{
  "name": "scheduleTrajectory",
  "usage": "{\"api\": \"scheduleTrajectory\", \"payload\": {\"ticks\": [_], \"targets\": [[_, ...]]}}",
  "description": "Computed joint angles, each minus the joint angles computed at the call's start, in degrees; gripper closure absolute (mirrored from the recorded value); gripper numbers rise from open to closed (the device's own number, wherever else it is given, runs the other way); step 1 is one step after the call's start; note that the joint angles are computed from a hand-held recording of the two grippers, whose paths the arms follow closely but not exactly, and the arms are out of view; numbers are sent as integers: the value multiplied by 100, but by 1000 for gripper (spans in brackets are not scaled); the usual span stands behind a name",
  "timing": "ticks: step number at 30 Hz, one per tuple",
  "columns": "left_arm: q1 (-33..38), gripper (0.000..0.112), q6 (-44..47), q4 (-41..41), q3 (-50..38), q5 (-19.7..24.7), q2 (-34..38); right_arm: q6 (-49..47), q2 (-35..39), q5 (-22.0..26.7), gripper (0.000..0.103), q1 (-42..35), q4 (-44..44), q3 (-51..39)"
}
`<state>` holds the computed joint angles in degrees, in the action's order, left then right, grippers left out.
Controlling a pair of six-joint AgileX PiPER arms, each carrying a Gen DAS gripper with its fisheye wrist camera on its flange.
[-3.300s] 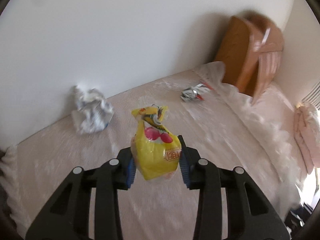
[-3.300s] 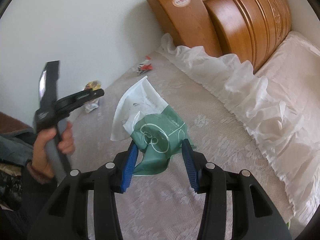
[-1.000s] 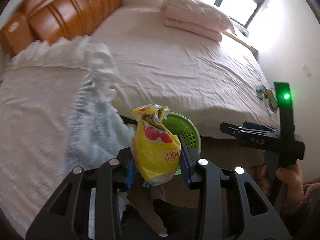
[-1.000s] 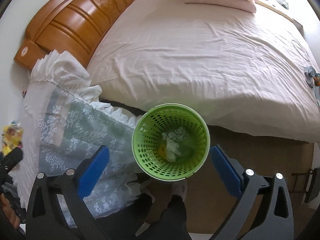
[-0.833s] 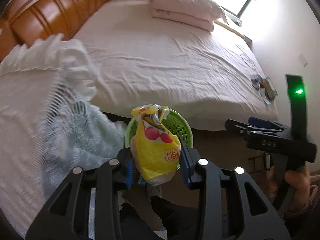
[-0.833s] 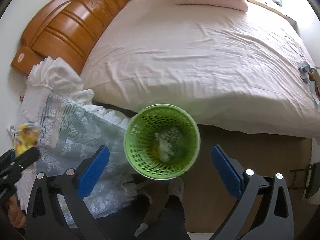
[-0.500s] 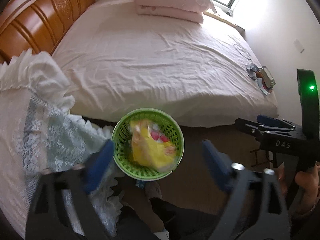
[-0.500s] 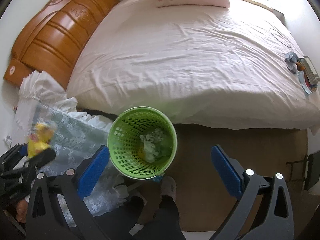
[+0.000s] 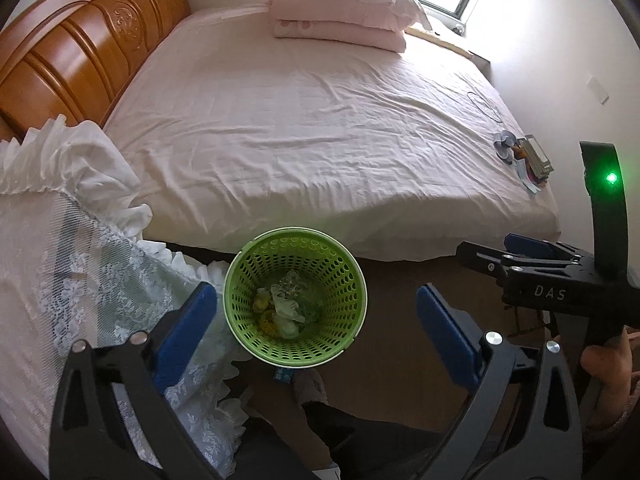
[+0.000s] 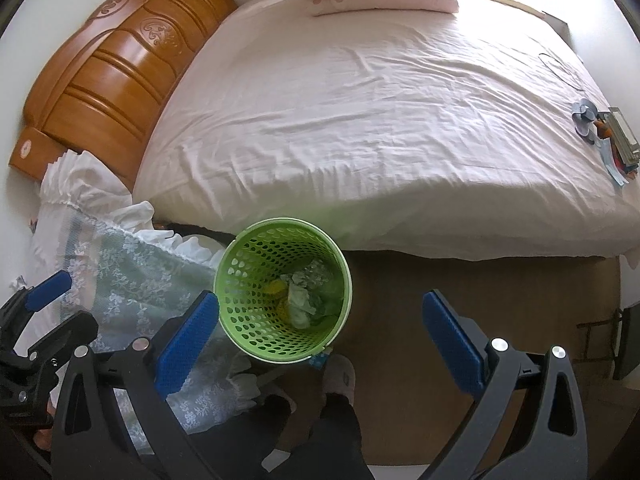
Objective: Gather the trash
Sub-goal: 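Move both open tools back over the bed toward the remaining trash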
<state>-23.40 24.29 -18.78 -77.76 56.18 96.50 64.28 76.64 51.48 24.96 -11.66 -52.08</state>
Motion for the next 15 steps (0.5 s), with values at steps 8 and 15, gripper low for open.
{"api": "scheduleTrajectory", "payload": {"ticks": [8, 15], "targets": [[501, 17, -86, -11, -22, -20, -278, 95, 477, 429, 3, 535, -325, -786], [1642, 17, -36, -58, -250, 140, -714, -447, 1416, 837, 3, 1266, -711, -2523]]}}
